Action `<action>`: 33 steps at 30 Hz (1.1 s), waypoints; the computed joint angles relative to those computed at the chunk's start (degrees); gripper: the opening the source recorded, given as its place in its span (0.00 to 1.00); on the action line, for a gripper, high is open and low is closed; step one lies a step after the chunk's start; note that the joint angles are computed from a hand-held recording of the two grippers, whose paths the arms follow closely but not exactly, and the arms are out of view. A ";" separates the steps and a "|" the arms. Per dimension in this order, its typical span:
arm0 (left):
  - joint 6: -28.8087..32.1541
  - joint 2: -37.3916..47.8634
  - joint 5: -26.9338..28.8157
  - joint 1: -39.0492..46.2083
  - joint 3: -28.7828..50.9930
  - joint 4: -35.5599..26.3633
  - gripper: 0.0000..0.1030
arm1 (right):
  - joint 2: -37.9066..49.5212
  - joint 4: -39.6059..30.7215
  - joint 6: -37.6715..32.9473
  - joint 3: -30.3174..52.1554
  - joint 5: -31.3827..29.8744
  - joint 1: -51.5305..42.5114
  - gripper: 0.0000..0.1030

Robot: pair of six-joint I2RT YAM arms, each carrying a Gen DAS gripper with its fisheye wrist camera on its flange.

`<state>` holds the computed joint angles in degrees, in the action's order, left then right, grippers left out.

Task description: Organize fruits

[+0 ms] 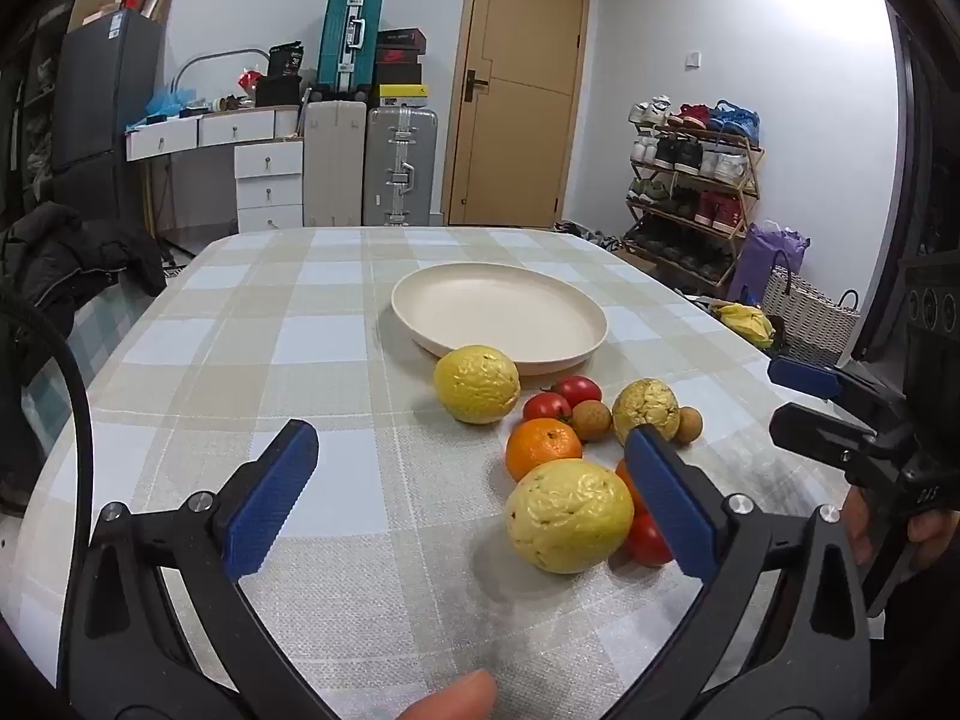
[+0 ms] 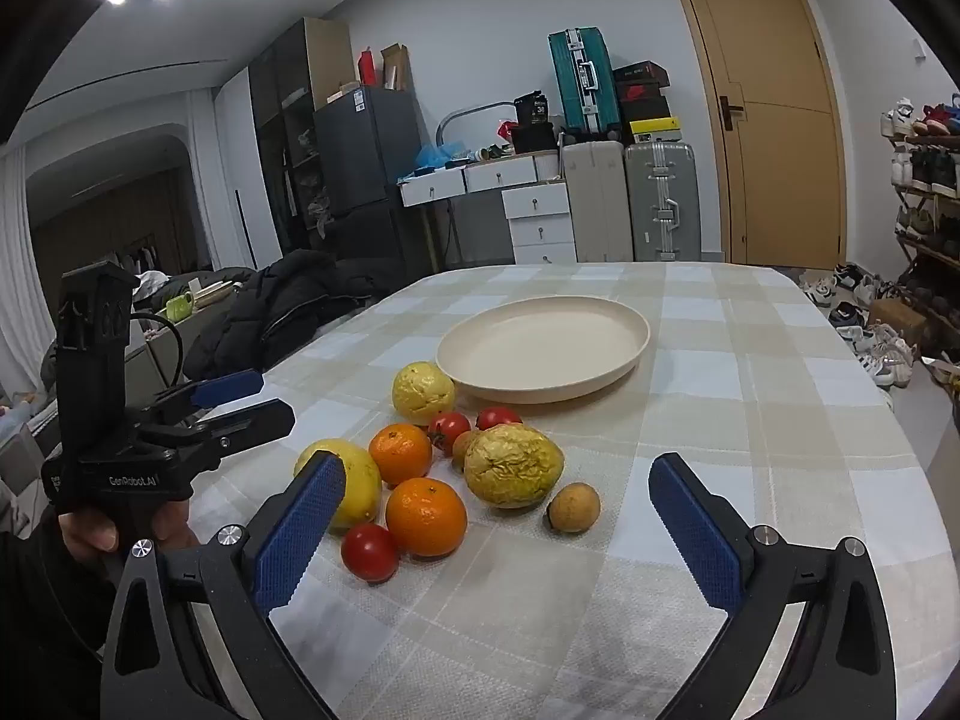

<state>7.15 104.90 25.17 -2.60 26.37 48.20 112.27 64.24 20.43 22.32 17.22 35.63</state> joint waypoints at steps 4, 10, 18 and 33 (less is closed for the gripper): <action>-0.77 -0.76 0.38 0.24 -0.40 -0.74 0.99 | -0.13 0.15 -0.41 -0.23 0.27 0.08 1.00; -0.25 -0.37 0.37 0.63 0.16 -1.07 0.99 | -0.07 -1.25 -0.28 0.90 1.35 1.34 1.00; 0.48 -0.13 -1.39 -1.07 -0.22 -0.41 0.99 | 0.61 -0.20 -1.04 0.53 0.45 0.48 1.00; 0.69 -0.83 -1.45 -1.03 -0.60 -0.73 0.99 | 0.58 0.08 -0.85 0.35 1.07 0.84 1.00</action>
<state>7.84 104.07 23.72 -3.63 25.77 47.46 112.85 64.33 19.58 22.67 18.29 36.47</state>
